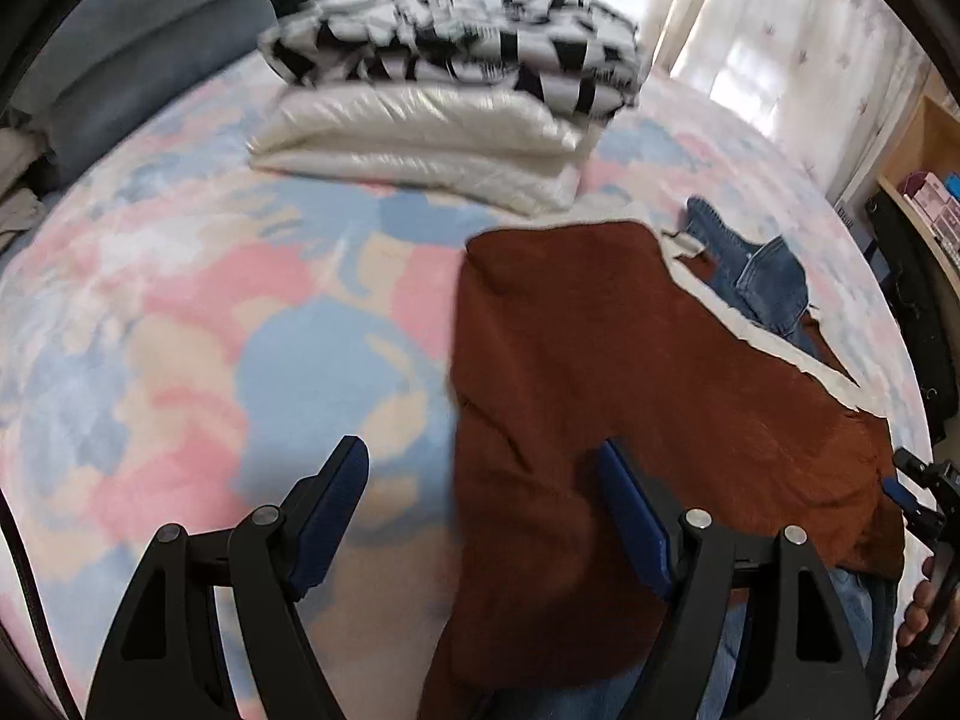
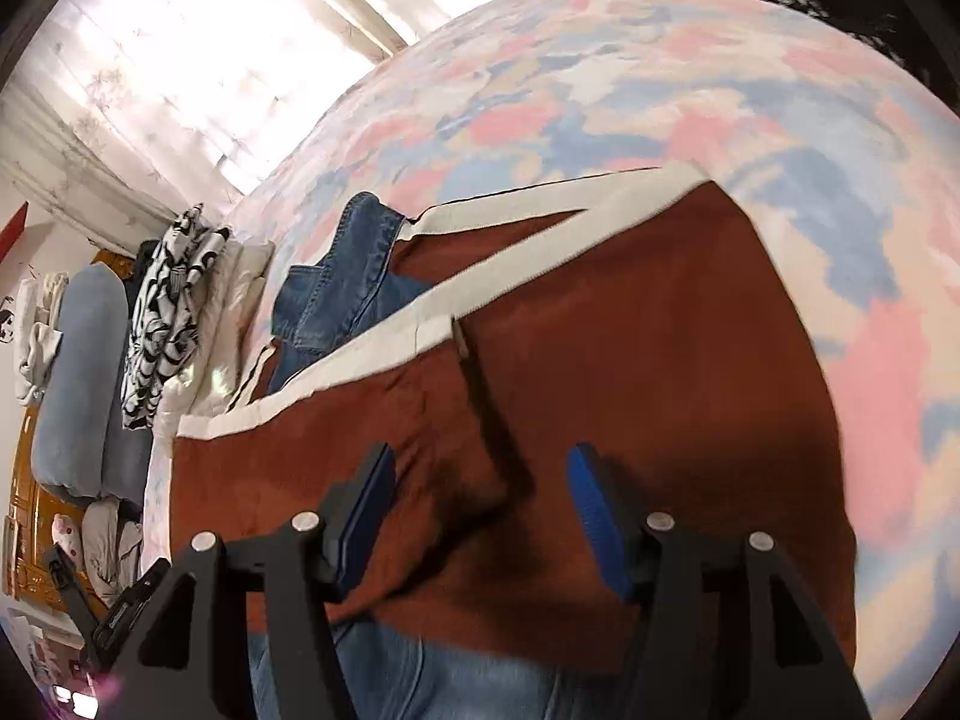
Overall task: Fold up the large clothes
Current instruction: 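Grasp the folded sleeve cuff with the right tool and straighten it while the left tool releases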
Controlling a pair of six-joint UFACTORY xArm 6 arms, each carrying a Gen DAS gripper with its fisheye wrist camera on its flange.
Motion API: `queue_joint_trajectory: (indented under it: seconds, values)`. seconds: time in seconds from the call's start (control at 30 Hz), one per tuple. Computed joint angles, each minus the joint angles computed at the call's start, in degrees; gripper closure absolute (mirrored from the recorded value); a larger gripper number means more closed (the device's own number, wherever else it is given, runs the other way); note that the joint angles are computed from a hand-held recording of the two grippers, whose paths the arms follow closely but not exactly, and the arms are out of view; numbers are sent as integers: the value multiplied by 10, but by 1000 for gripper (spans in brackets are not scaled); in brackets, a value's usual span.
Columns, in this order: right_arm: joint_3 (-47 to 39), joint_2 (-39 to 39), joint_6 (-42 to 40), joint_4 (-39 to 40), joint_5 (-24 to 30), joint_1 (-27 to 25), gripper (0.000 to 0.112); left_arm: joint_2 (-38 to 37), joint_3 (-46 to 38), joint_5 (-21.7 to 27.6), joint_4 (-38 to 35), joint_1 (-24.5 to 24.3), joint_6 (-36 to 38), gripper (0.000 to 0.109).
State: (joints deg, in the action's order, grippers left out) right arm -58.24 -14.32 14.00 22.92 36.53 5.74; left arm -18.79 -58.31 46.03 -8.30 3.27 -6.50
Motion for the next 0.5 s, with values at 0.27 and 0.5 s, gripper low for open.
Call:
queue_joint_trajectory:
  seconds: [0.27, 0.5]
  values:
    - [-109, 120, -149, 55, 61, 11, 81, 61, -40, 2, 29, -18, -39, 32]
    - [-2, 30, 19, -174, -108, 23, 82, 115, -72, 1, 128, -43, -104, 32]
